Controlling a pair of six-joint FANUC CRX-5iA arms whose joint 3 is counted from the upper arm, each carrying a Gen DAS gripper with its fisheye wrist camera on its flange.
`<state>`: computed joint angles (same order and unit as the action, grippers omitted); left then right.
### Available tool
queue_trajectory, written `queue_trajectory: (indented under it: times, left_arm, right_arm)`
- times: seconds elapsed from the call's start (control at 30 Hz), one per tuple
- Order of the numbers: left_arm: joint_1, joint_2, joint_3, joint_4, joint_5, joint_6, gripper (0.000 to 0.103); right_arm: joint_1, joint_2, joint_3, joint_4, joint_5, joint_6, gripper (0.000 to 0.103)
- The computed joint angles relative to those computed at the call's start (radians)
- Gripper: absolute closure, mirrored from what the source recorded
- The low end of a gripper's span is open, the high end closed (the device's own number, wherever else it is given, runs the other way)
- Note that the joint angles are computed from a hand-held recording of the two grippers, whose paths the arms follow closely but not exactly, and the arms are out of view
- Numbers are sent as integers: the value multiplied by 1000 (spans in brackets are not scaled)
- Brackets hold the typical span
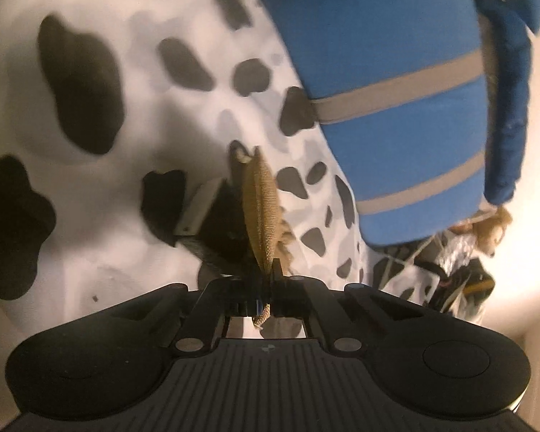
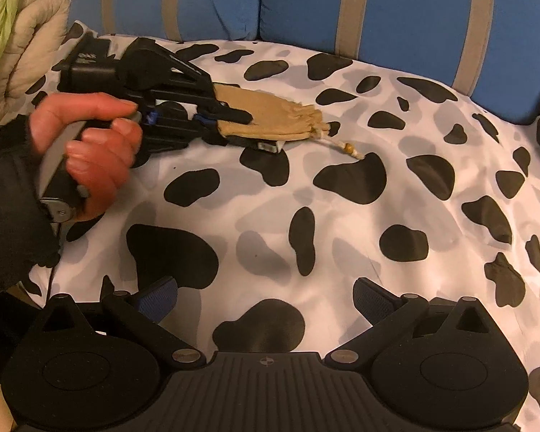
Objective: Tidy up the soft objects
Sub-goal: 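Grasp the tan drawstring pouch with the left tool, then lift the tan pouch off the sheet with the left tool, then grasp the black tissue packet with the right tool while the left tool holds the pouch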
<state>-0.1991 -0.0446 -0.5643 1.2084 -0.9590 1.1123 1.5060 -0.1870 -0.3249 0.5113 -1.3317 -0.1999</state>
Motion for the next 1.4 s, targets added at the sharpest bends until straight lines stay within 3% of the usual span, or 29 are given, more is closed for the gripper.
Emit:
queue_trajectory:
  times: [0.37, 0.47, 0.6, 0.83, 1.2, 1.4]
  left_arm:
    - [1, -106, 65, -66, -76, -168, 101]
    - [19, -154, 83, -160, -94, -164, 101]
    - [30, -229, 128, -369, -94, -146, 101]
    - [52, -306, 172, -643, -201, -96, 101]
    - [47, -286, 249, -892, -342, -112, 100]
    - [75, -298, 259, -911, -389, -163, 100]
  right_arm:
    - [-2, 5, 3, -6, -12, 3, 0]
    - [-1, 6, 5, -7, -26, -1, 0]
    - [-5, 6, 8, -14, -47, -11, 0]
    - [-17, 9, 5, -12, -57, -38, 0]
    - [-64, 97, 55, 27, -29, 86, 0]
    - [-98, 126, 47, 78, 0, 156, 0]
